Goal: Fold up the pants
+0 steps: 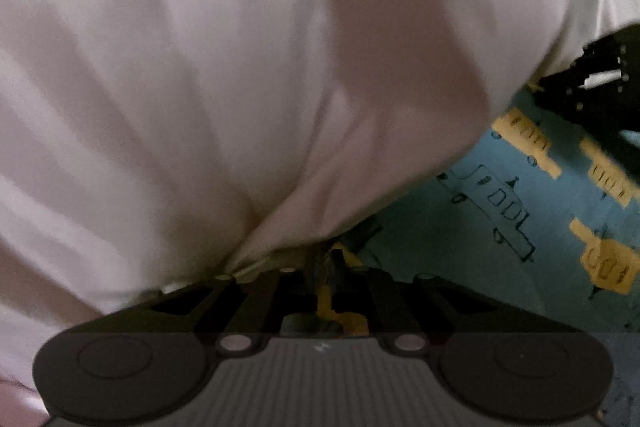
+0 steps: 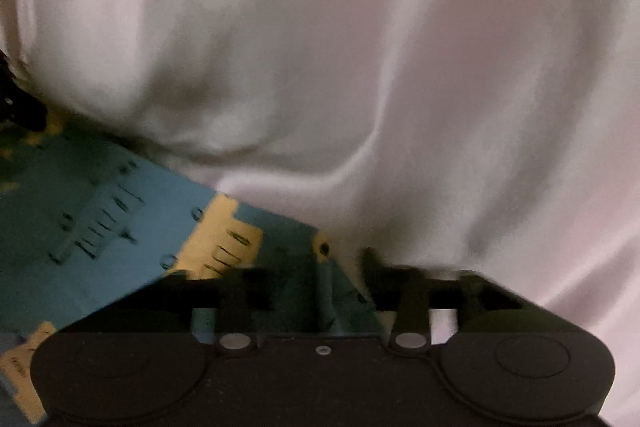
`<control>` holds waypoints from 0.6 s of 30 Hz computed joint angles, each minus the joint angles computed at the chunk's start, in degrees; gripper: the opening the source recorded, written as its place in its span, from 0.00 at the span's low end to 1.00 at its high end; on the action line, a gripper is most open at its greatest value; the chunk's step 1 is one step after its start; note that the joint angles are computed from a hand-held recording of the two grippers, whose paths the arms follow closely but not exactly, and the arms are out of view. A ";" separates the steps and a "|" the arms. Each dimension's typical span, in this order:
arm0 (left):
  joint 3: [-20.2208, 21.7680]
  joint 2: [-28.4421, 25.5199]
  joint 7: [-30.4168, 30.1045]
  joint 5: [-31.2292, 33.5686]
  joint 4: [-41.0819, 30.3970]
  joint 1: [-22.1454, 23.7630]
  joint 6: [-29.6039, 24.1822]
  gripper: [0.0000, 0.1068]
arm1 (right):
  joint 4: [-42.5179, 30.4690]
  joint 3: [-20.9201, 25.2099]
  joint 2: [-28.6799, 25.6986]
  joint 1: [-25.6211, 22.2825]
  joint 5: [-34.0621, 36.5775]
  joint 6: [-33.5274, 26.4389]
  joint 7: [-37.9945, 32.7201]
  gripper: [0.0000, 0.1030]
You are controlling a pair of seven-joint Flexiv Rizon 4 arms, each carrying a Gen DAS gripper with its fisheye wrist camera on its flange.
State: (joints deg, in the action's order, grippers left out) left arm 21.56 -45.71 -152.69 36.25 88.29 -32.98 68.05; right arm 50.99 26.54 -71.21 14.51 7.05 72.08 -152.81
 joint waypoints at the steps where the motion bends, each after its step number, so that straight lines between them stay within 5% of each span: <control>1: 0.02 0.60 -0.86 0.39 1.42 0.51 2.54 0.08 | 2.00 1.70 1.18 -1.62 0.55 -0.40 -1.92 0.61; 6: 2.56 2.98 -2.87 0.73 8.03 0.78 12.78 0.27 | 5.25 3.96 3.22 -3.27 2.51 -2.43 -5.42 0.71; 10: 1.33 3.49 1.36 -1.90 10.50 2.61 17.04 0.28 | 5.11 3.66 3.59 -2.83 3.65 -4.30 -7.16 0.74; 14: 0.26 2.96 7.32 -5.11 10.02 2.95 14.42 0.28 | 2.89 0.48 3.21 -0.09 3.32 -6.50 -4.83 0.74; 18: -1.05 2.62 12.13 -9.95 9.77 3.99 10.58 0.26 | -4.42 -2.48 0.70 3.11 1.71 -14.84 -1.46 0.74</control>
State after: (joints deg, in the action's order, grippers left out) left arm 20.51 -43.09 -140.56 26.29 98.06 -29.00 78.63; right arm 46.57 24.06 -70.51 17.61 8.75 57.25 -154.27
